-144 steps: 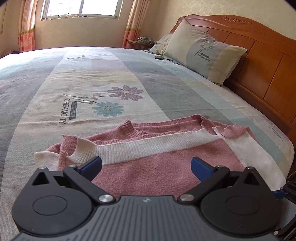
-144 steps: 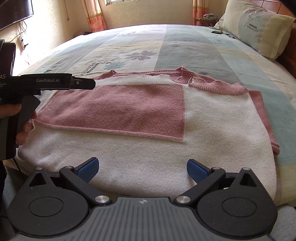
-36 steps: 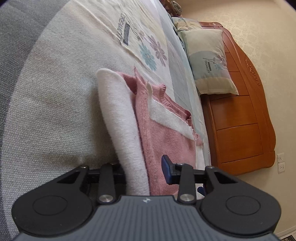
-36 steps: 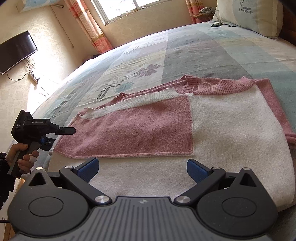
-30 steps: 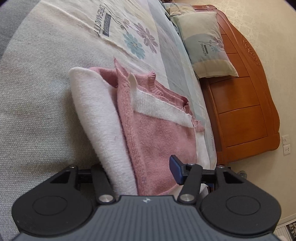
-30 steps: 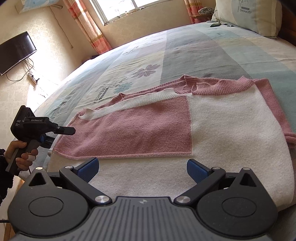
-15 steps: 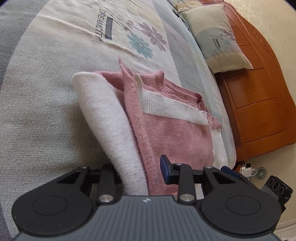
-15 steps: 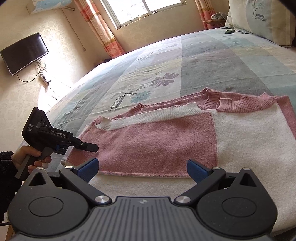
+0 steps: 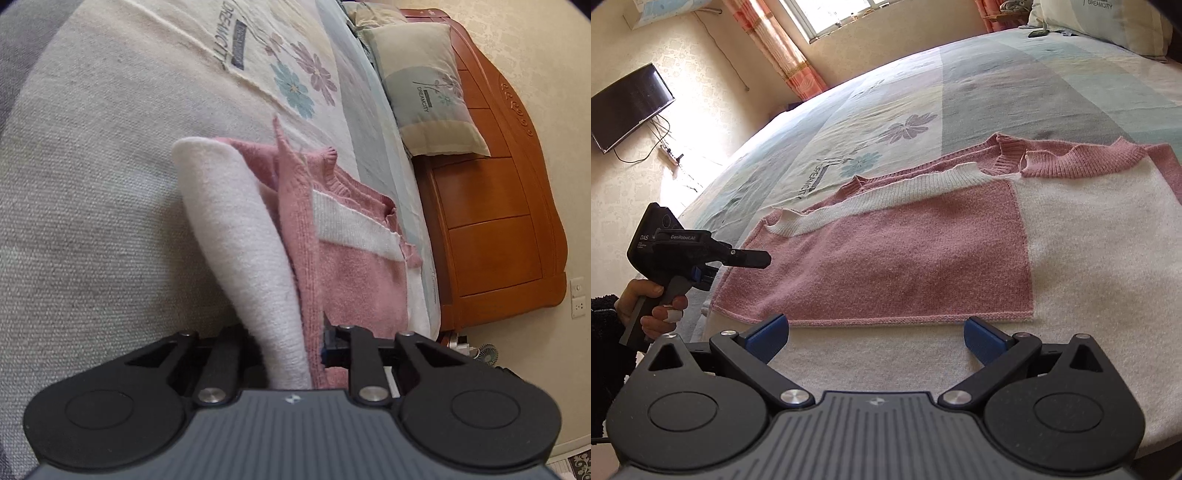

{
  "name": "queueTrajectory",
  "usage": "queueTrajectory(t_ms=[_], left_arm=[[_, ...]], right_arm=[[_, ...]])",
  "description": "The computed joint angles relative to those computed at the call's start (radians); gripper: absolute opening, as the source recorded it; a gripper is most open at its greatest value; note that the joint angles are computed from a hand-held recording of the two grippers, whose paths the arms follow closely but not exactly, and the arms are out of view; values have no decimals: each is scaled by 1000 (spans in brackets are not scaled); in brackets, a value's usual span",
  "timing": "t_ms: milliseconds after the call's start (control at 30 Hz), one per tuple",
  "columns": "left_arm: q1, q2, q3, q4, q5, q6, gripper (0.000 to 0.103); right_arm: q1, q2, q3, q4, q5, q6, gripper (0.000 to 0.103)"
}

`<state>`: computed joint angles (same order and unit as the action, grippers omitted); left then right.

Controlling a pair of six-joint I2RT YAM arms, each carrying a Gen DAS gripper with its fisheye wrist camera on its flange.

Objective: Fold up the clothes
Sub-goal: 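Close the left gripper on the white side edge of the sweater, then hold the white edge in the left gripper and lift it slightly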

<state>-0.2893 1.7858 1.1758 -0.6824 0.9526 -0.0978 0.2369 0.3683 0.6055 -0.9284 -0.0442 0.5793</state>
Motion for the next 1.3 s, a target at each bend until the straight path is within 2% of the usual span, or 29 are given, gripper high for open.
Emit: queueTrajectory(t_ms=[200, 333, 633, 833, 933, 1067, 1100, 1300], left_arm=[[-10, -43, -54, 79, -20, -34, 23], [-11, -58, -76, 109, -23, -45, 23], [6, -73, -124, 168, 7, -64, 23], [17, -54, -116, 155, 35, -31, 23], [19, -51, -113, 150, 40, -24, 23], [22, -48, -115, 153, 48, -15, 23], [23, -47, -115, 154, 50, -13, 23], [23, -47, -120, 158, 52, -9, 23]], right_arm=[[-31, 17, -2, 16, -24, -6, 103], [-53, 54, 15, 79, -56, -26, 103], [-21, 288, 1, 347, -20, -5, 103], [-51, 475, -20, 539, 13, -90, 103], [-55, 550, -3, 596, 32, -107, 103], [-24, 537, -45, 657, 79, -97, 103], [-16, 530, -55, 665, 88, -104, 103], [7, 590, 72, 521, 102, -158, 103]])
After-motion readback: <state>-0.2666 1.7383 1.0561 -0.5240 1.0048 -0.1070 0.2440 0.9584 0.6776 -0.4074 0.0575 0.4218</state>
